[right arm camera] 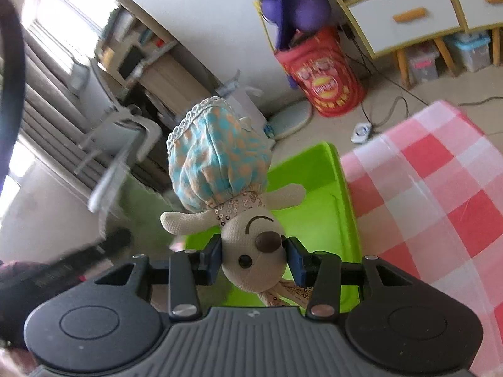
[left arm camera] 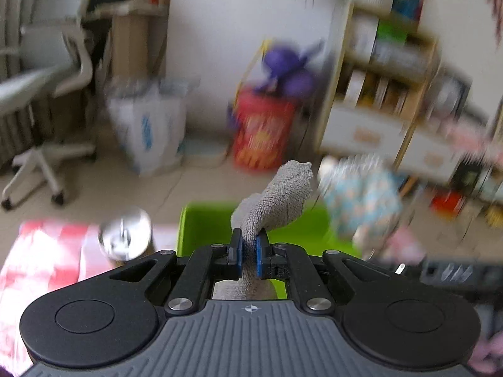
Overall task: Organize soft objects
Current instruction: 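Carry towel and doll over the green bin and open both tools, then move both tools back over the table toward the white sponge and white cloth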
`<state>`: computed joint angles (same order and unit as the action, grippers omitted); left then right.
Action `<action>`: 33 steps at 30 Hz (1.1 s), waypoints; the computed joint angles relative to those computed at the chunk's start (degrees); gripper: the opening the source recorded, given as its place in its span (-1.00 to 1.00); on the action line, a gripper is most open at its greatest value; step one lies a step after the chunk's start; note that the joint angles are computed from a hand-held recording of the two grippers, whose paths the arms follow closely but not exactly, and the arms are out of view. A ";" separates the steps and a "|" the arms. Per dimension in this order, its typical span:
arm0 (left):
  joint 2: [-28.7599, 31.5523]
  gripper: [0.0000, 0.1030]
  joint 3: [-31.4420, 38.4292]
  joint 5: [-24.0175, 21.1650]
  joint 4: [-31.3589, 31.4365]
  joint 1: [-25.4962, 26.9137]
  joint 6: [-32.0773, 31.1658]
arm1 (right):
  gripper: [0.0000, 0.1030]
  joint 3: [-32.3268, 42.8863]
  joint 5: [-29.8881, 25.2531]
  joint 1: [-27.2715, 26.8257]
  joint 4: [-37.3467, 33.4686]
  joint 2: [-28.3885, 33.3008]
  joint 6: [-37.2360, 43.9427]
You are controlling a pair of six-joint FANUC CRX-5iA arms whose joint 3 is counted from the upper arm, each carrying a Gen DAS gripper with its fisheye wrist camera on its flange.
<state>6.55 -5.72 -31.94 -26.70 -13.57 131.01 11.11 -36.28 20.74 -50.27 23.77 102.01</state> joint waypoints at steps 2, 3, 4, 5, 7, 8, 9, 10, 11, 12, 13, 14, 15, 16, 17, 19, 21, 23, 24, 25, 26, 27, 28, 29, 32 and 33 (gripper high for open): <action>2.73 -0.93 1.05 -3.61 2.63 0.35 -4.37 | -0.64 0.85 0.01 1.65 5.30 1.80 -3.30; 3.78 -0.93 1.35 -5.07 4.05 0.46 -6.61 | -0.64 1.22 -0.31 2.46 7.94 2.54 -4.96; 4.35 -0.93 1.28 -5.91 6.01 1.04 -9.14 | -0.64 1.42 -0.69 3.04 9.95 3.05 -6.13; 5.05 -0.93 1.52 -7.18 7.57 1.34 -10.83 | -0.64 1.62 -1.15 3.57 11.76 3.50 -7.13; 5.98 -0.92 2.17 -9.43 8.71 1.49 -12.22 | -0.63 0.87 0.06 4.62 14.21 3.29 -6.99; 6.13 -0.92 2.43 -10.26 8.51 1.41 -12.40 | -0.63 0.99 -0.23 4.87 14.95 3.38 -7.23; 6.33 -0.90 2.78 -11.27 8.27 1.28 -12.59 | -0.63 1.17 -0.77 5.00 15.45 3.41 -7.42; 6.54 -0.90 3.19 -12.12 8.01 0.99 -12.34 | -0.63 1.33 -1.14 5.11 15.83 3.52 -7.61; 6.52 -0.89 3.29 -12.61 7.95 0.90 -12.28 | -0.63 1.44 -1.38 5.28 16.43 3.56 -8.00; 6.45 -0.88 3.24 -12.93 7.90 0.81 -12.45 | -0.63 1.34 -1.40 5.49 17.15 3.53 -8.44; 6.57 -0.82 3.52 -13.25 7.38 0.33 -12.12 | -0.63 1.05 -1.15 5.67 17.85 3.39 -8.86; 6.49 -0.76 3.59 -13.32 6.73 0.02 -11.80 | -0.62 0.86 -0.93 5.84 18.42 3.29 -9.36; 6.37 -0.69 3.46 -12.77 6.22 -0.23 -11.44 | -0.61 0.76 -0.90 5.80 18.60 3.21 -9.61; 5.79 -0.53 2.81 -11.70 5.96 -0.33 -11.17 | -0.58 0.89 -1.08 5.64 18.22 3.19 -9.53; 5.45 -0.45 2.81 -11.70 4.75 -0.80 -9.87 | -0.50 0.74 -1.13 5.36 17.61 2.87 -9.36; 5.48 -0.21 3.86 -12.64 0.93 -2.07 -7.00 | -0.22 0.44 -1.48 4.51 15.37 1.88 -7.85; 4.47 0.16 3.73 -13.56 -2.20 -3.23 -4.26 | -0.05 -0.85 -0.45 4.07 14.82 0.28 -7.61; 3.32 0.55 3.32 -13.54 -3.35 -3.64 -2.01 | -0.04 -1.95 0.03 4.04 15.91 -1.17 -9.28; 2.95 0.54 3.46 -14.33 -4.56 -4.23 -0.48 | -0.04 -2.26 -0.14 3.94 16.11 -1.74 -9.85; 2.69 0.54 3.67 -14.99 -4.93 -4.62 -0.15 | -0.04 -2.80 -0.35 3.87 16.46 -2.54 -10.64; 2.26 0.54 3.46 -15.05 -4.65 -4.70 -0.28 | -0.03 -3.53 -0.41 3.91 17.01 -3.45 -11.48; 1.48 0.54 2.99 -15.25 -4.42 -4.94 0.03 | -0.03 -4.12 -0.46 3.89 17.42 -4.18 -11.86; 1.09 0.56 2.90 -15.42 -4.25 -5.05 0.23 | -0.03 -5.10 -0.34 3.98 18.01 -5.28 -12.28; 0.36 0.57 2.54 -15.56 -4.18 -5.26 0.53 | -0.02 -6.03 -0.26 3.97 18.34 -6.30 -12.44; -1.90 0.61 0.94 -15.10 -3.45 -5.82 1.05 | 0.05 -8.85 -0.04 4.33 20.01 -9.48 -13.89; -2.70 0.62 0.45 -15.27 -3.20 -6.05 1.27 | 0.06 -9.93 0.14 4.46 20.49 -10.67 -14.30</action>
<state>3.85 -5.27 -47.21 -29.90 -19.62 132.28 1.18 -36.14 25.20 -29.78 13.10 87.71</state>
